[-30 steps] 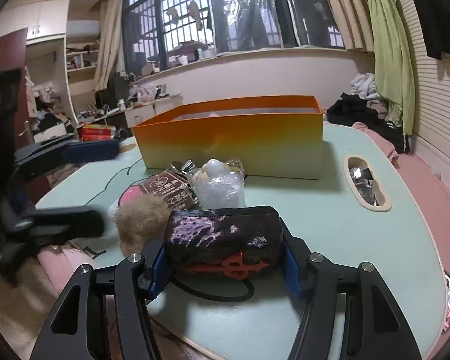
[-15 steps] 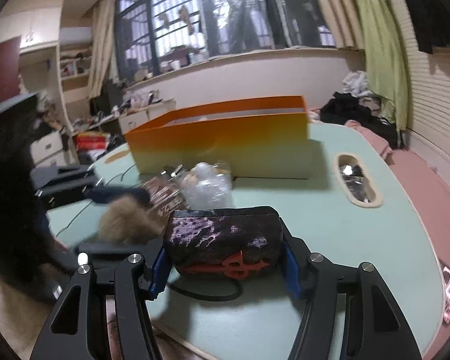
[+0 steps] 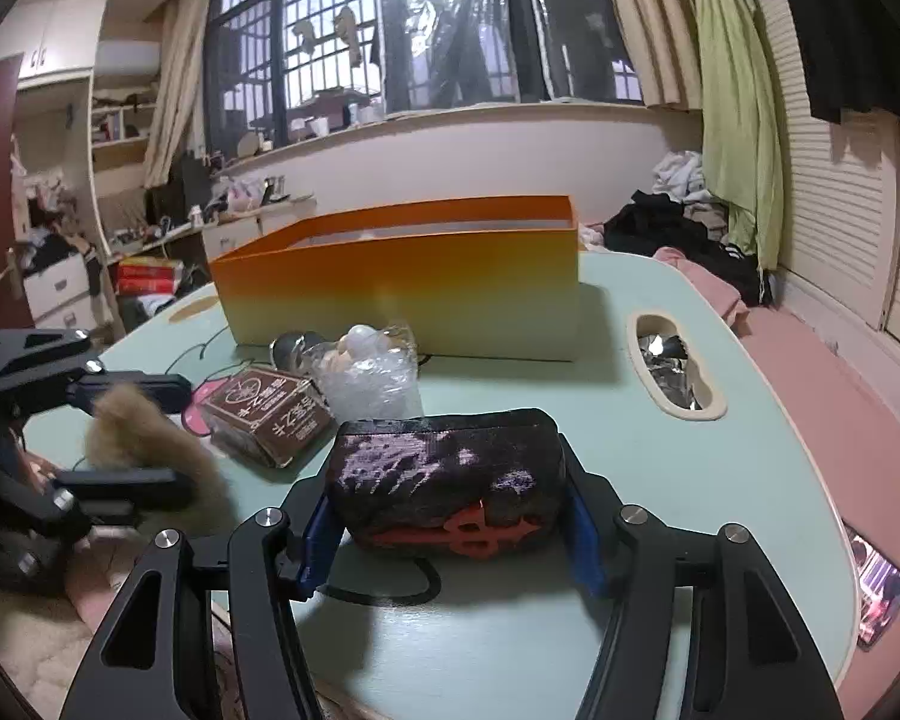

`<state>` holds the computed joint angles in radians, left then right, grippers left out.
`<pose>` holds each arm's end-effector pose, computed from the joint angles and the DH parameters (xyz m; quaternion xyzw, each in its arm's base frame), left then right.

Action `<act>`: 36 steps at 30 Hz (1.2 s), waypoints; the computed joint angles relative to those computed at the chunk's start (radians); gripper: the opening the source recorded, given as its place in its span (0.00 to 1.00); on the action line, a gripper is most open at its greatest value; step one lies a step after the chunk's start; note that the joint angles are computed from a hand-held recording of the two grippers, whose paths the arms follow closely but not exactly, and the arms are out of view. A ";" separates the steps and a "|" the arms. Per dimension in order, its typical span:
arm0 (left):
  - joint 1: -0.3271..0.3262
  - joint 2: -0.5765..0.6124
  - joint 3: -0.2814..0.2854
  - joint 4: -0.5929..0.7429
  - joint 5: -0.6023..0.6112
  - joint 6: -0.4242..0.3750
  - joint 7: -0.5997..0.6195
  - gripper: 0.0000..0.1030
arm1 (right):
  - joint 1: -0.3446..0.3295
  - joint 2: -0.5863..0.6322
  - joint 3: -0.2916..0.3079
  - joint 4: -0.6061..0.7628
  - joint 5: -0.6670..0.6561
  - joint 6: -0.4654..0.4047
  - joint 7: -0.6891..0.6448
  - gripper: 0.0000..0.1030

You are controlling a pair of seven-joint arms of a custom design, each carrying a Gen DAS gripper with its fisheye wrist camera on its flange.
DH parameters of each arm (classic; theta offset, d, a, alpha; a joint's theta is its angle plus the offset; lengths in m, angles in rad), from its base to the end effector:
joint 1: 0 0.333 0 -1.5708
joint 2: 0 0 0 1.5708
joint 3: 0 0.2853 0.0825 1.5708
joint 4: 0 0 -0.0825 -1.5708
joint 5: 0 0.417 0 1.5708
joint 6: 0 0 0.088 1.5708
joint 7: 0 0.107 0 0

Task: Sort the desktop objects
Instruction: 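Grasp the beige fluffy pouch with left tool, then carry both pouches over the orange box and open both tools to drop them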

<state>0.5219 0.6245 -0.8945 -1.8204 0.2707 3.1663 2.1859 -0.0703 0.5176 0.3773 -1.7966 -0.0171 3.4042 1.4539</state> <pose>0.6793 -0.1937 0.3738 -0.2804 0.8301 -0.3877 0.2864 0.6875 0.1791 0.3688 -0.6754 0.5073 -0.2900 0.4499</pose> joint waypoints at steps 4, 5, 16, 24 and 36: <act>0.041 0.053 -0.050 0.031 -0.067 -0.062 0.001 0.55 | 0.121 -0.015 -0.117 0.008 0.063 -0.018 -0.047 0.85; 0.035 0.047 -0.041 0.028 -0.083 -0.058 -0.004 0.59 | 0.137 -0.015 -0.136 0.013 0.068 -0.022 -0.049 0.86; 0.012 0.082 -0.030 0.103 -0.244 -0.183 0.035 0.76 | 0.201 -0.021 -0.196 0.013 0.167 -0.026 -0.118 0.92; -0.019 0.041 -0.002 0.063 -0.324 -0.126 0.111 0.40 | 0.191 -0.022 -0.182 0.012 0.192 -0.022 -0.139 0.92; 0.008 0.022 -0.051 0.073 -0.248 -0.036 0.037 0.39 | 0.094 -0.038 -0.079 0.049 0.132 -0.084 -0.076 0.58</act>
